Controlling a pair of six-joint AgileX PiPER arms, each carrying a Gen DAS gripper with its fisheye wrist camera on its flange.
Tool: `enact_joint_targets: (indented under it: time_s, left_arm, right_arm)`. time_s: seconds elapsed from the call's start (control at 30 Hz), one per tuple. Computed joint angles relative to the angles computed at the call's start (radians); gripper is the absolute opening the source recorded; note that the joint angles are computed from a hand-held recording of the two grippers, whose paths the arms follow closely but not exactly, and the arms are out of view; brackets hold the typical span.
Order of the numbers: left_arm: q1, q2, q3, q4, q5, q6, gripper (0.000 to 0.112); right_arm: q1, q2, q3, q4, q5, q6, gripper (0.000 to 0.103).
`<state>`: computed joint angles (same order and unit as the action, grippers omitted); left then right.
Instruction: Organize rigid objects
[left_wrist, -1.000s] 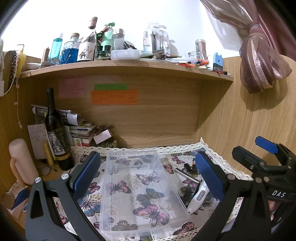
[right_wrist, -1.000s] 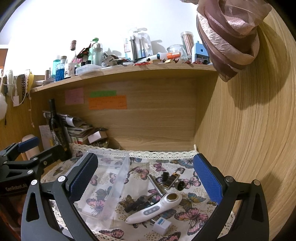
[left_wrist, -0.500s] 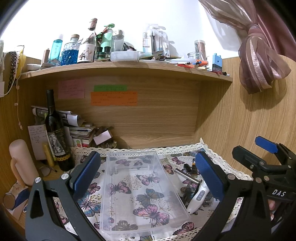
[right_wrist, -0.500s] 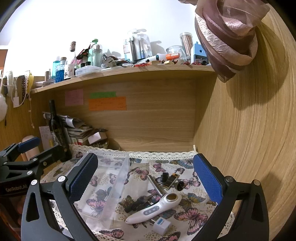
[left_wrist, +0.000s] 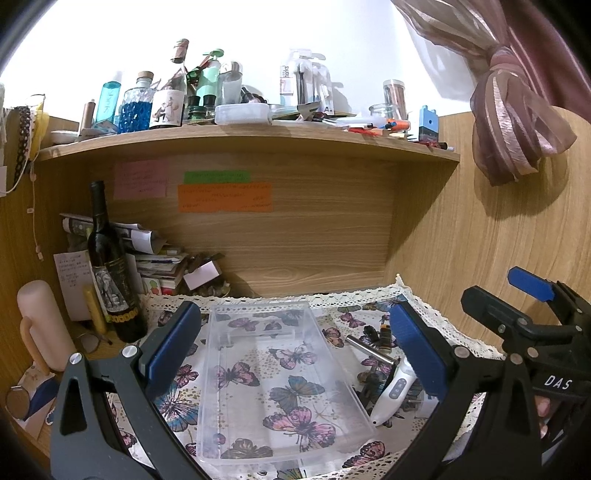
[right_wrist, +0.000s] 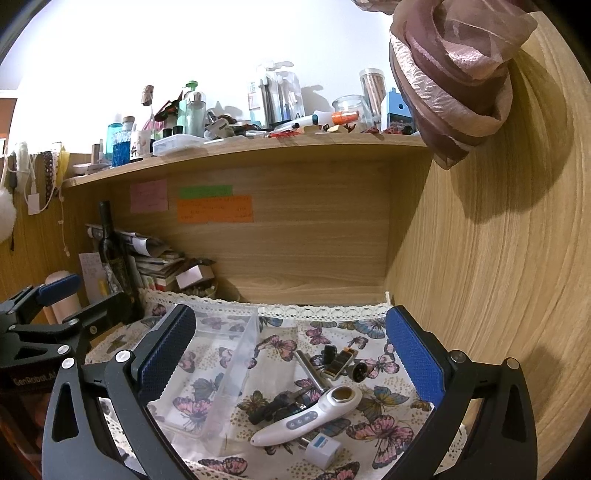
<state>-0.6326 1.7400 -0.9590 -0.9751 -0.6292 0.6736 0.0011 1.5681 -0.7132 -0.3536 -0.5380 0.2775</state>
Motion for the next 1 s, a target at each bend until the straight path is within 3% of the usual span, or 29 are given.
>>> enact_joint_targets:
  time_s: [0.37,0.6,0.7,0.77,0.83,0.9,1.0]
  left_arm:
    - [0.005,0.005,-0.009,-0.002,0.010,-0.001,0.103]
    - [0.122,0.018,-0.039,0.116,0.218,-0.127,0.103]
    - [0.170,0.043,-0.054,0.139,0.267,-0.159,0.103]
    - [0.197,0.060,-0.065,0.101,0.282,-0.126,0.103]
    - [0.229,0.073,-0.079,0.048,0.303,-0.071,0.093]
    - [0.249,0.097,-0.105,-0.115,0.285,0.097,0.084]
    - [0.290,0.140,-0.156,-0.286,0.289,0.307,0.081]
  right_arm:
    - [0.004,0.001,0.000,0.010,-0.001,-0.014,0.103]
    - [0.022,0.049,-0.062,-0.003,0.062,0.000,0.103]
    - [0.032,0.091,-0.104,0.015,0.106,-0.014,0.103]
    - [0.037,0.117,-0.125,0.048,0.130,-0.048,0.103]
    - [0.046,0.141,-0.146,0.121,0.154,-0.123,0.103]
    - [0.054,0.167,-0.170,0.203,0.180,-0.205,0.102]
    - [0.053,0.204,-0.205,0.287,0.218,-0.287,0.096]
